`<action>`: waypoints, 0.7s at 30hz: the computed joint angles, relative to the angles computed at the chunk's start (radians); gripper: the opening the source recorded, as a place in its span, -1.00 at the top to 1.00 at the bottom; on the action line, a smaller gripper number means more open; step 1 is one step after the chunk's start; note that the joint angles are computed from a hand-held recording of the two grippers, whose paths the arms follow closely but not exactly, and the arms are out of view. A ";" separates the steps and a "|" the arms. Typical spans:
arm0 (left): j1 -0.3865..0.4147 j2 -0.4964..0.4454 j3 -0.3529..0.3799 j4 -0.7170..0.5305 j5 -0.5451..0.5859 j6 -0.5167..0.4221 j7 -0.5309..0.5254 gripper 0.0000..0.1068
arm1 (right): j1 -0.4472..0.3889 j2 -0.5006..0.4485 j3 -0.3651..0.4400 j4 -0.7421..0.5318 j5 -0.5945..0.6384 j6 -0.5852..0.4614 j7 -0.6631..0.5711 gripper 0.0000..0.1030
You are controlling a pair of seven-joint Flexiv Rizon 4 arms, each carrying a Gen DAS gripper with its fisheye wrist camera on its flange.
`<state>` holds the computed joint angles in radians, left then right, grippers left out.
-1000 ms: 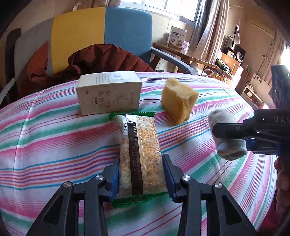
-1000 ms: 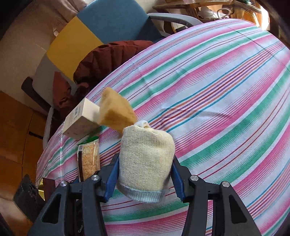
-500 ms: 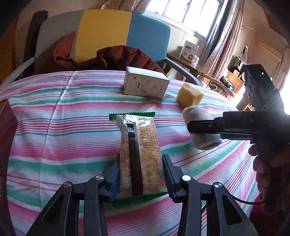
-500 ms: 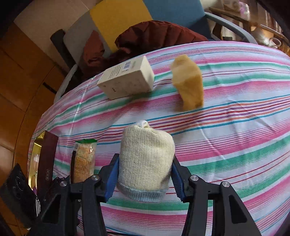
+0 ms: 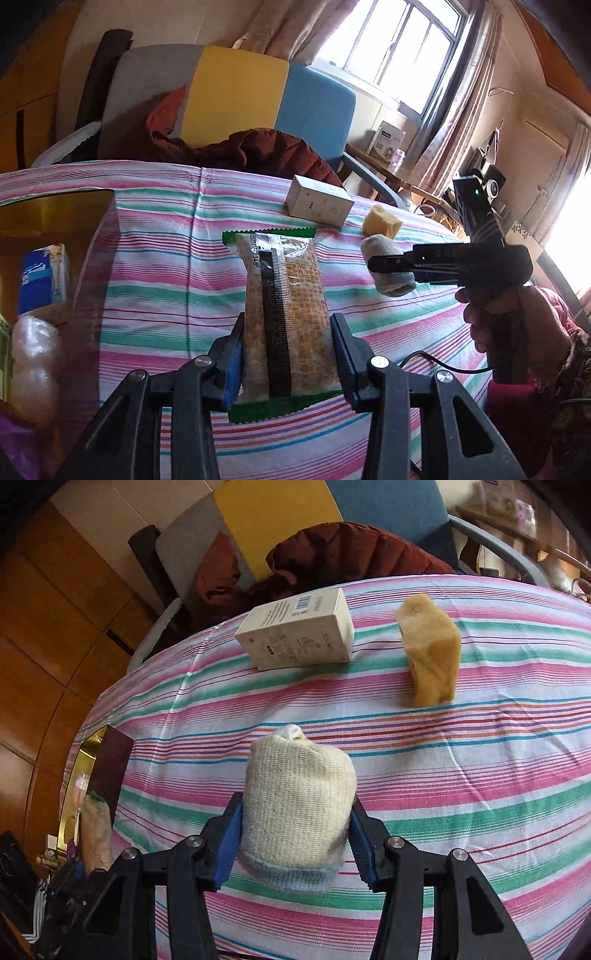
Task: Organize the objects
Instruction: 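Carry the snack bar over the tray with the left tool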
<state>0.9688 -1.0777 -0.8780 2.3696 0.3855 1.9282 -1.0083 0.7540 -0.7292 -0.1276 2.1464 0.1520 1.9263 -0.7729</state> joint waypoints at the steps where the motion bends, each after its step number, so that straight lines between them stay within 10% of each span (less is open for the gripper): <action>1: 0.021 0.003 -0.010 0.004 -0.001 -0.001 -0.005 0.21 | 0.001 0.002 0.000 0.004 0.000 0.004 -0.003 -0.04; 10: 0.150 0.041 -0.057 -0.041 -0.061 -0.017 -0.093 0.21 | -0.009 -0.004 0.016 -0.003 0.003 0.012 -0.002 -0.04; 21: 0.018 0.162 0.124 -0.241 -0.262 -0.139 -0.226 0.21 | -0.025 -0.012 0.053 -0.015 0.011 0.091 -0.053 -0.04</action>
<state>0.9864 -0.9154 -0.7536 2.1286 0.1235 1.7894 -1.2348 0.7292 -0.7412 -0.0747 2.1317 0.1629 2.0173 -0.8255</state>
